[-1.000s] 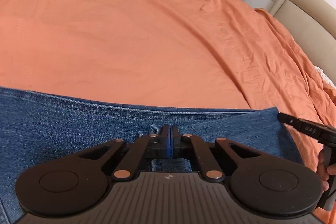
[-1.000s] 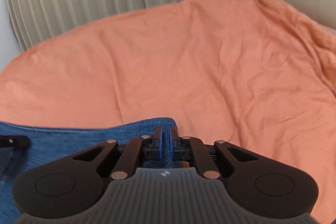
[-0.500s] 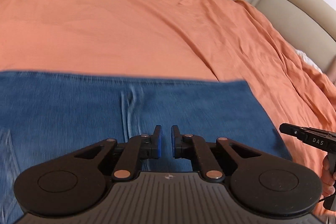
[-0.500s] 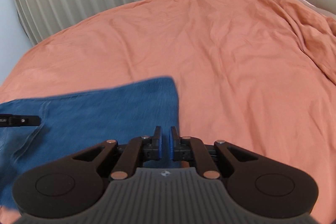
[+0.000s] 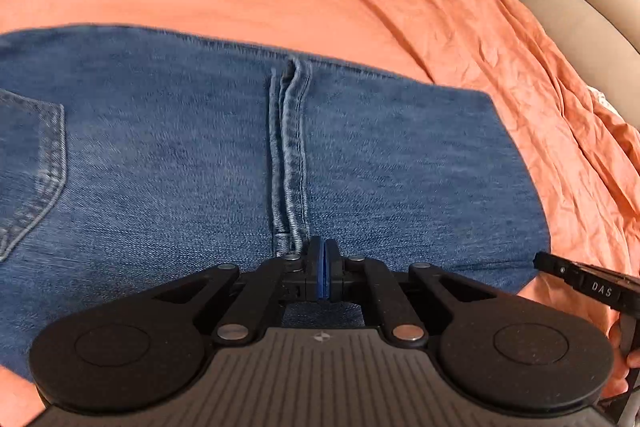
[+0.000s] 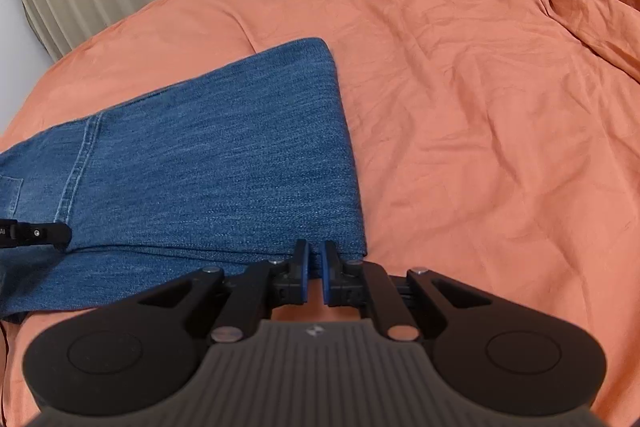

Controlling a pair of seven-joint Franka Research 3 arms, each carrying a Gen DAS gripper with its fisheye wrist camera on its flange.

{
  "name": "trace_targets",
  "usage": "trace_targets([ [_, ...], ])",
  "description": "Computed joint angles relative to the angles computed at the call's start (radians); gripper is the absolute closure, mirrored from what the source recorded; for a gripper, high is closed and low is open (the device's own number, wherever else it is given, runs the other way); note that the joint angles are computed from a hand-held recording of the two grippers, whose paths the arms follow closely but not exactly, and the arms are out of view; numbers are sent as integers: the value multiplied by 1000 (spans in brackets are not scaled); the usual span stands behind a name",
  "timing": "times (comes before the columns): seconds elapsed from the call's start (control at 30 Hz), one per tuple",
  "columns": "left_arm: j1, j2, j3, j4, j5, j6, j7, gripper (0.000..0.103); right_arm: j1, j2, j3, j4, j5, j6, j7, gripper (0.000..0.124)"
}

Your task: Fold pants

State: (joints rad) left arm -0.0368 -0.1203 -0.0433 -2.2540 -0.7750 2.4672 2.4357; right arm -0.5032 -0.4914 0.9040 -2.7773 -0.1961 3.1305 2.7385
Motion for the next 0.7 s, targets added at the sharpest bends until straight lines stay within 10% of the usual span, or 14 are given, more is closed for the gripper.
trace_targets([
  [0.33, 70, -112, 111, 7, -52, -107, -8, 74, 82, -62, -61, 32, -22, 20, -186, 117],
  [0.7, 244, -13, 208, 107, -234, -38, -168, 58, 52, 231, -39, 344, -200, -33, -417, 101],
])
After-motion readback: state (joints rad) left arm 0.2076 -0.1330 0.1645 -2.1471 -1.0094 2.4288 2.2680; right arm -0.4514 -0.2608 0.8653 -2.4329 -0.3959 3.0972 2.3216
